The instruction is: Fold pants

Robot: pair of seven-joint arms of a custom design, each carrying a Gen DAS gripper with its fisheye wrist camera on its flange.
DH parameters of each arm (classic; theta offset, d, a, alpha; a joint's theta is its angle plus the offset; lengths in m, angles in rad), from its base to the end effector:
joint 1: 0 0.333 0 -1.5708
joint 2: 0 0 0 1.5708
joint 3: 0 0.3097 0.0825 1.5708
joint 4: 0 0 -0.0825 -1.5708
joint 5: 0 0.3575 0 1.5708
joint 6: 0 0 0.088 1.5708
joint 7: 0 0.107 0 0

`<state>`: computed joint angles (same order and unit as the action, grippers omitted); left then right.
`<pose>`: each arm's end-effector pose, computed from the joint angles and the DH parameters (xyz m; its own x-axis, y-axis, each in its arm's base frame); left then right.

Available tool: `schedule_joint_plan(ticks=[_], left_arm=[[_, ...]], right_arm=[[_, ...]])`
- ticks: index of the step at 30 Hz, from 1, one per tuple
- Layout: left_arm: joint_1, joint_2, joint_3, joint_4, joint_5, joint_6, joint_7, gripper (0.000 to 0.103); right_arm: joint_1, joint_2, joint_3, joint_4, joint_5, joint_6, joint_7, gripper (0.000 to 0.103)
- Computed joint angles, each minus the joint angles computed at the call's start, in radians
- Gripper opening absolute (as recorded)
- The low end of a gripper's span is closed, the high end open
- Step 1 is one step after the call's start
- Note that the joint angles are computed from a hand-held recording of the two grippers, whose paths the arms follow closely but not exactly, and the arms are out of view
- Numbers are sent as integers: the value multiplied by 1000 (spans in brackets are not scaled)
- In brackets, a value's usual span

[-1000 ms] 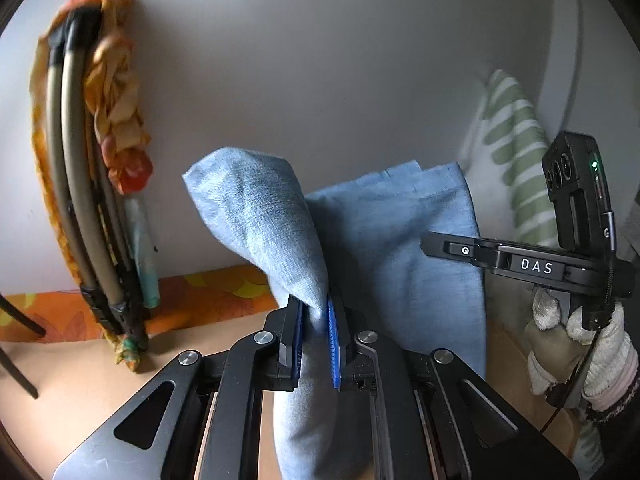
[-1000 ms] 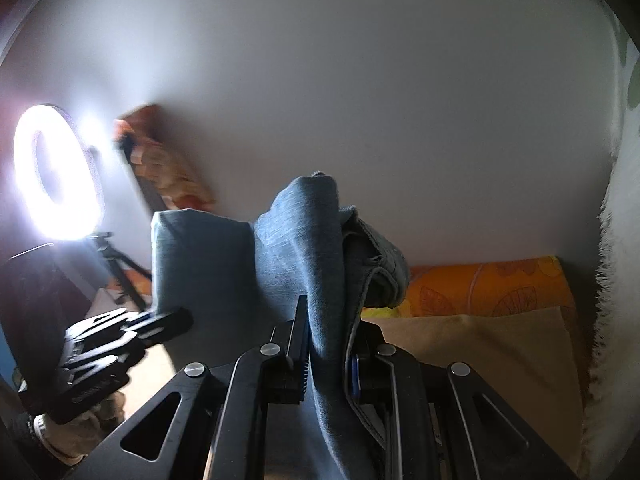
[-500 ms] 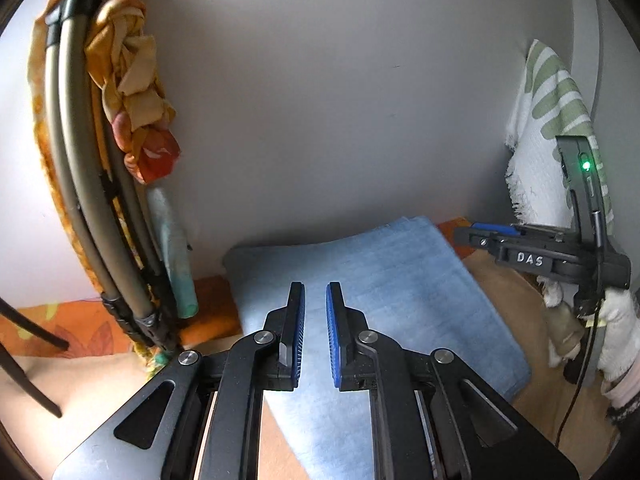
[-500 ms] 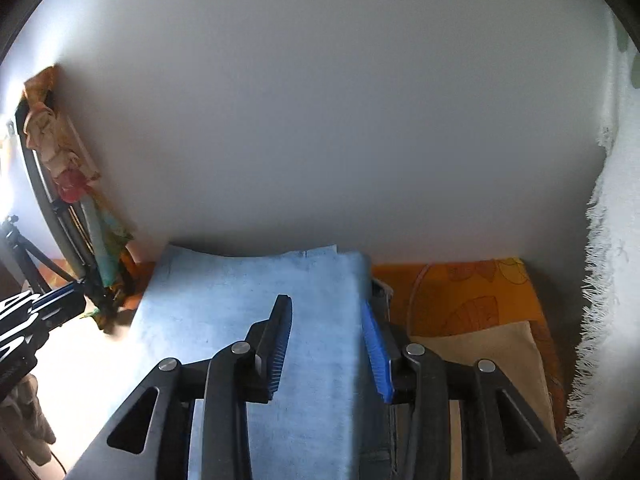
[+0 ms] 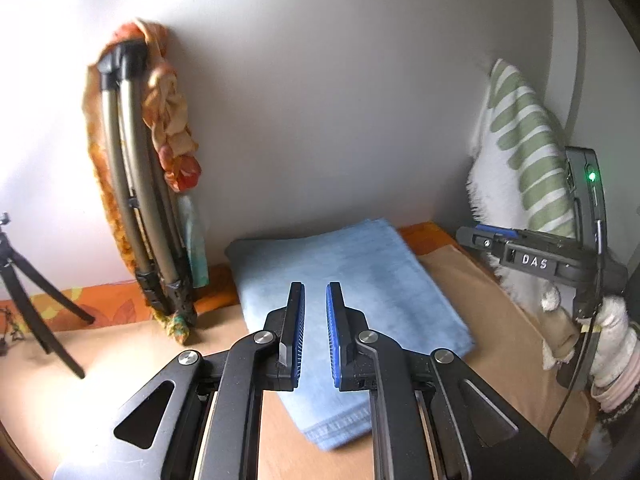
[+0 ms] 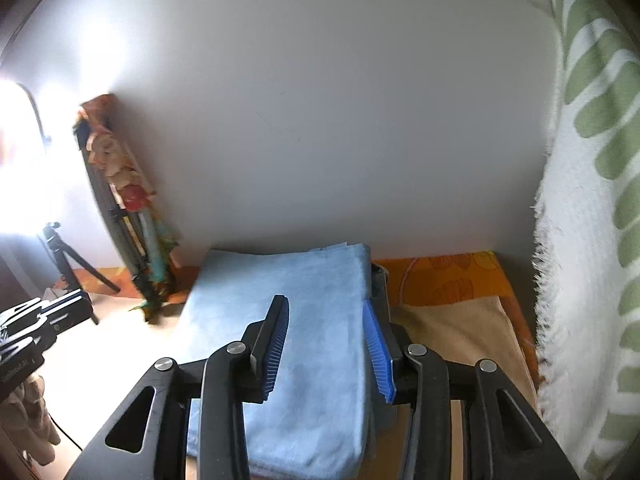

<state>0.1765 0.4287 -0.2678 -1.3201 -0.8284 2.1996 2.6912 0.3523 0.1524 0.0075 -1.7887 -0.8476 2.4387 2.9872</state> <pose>0.6934 -0.0477 0.5623 -0.7683 -0.6204 0.1573 -0.4605 0.3652 -0.8091 0.5812 0.2167 0.5227 -0.4526 -0.8826 -0.1272 -0.5635 0.3936 -0.7263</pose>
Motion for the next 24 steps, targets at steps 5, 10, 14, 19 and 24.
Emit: schedule_joint_plan(ticks=[5, 10, 14, 19, 24], left_arm=[[28, -109, 11, -116, -67, -18, 70, 9], [30, -211, 60, -214, -145, -49, 140, 9], [25, -263, 104, -259, -184, -89, 169, 9], [23, -348, 158, -342, -235, -131, 235, 14], [24, -401, 213, -396, -260, -197, 259, 16]], right_arm=[[29, -65, 31, -38, -33, -54, 47, 42], [45, -108, 76, -49, -61, -115, 70, 46], [60, -138, 107, -58, -74, -152, 93, 47], [88, -155, 147, -51, -99, -216, 126, 52], [135, -142, 179, -20, -124, -277, 155, 57]])
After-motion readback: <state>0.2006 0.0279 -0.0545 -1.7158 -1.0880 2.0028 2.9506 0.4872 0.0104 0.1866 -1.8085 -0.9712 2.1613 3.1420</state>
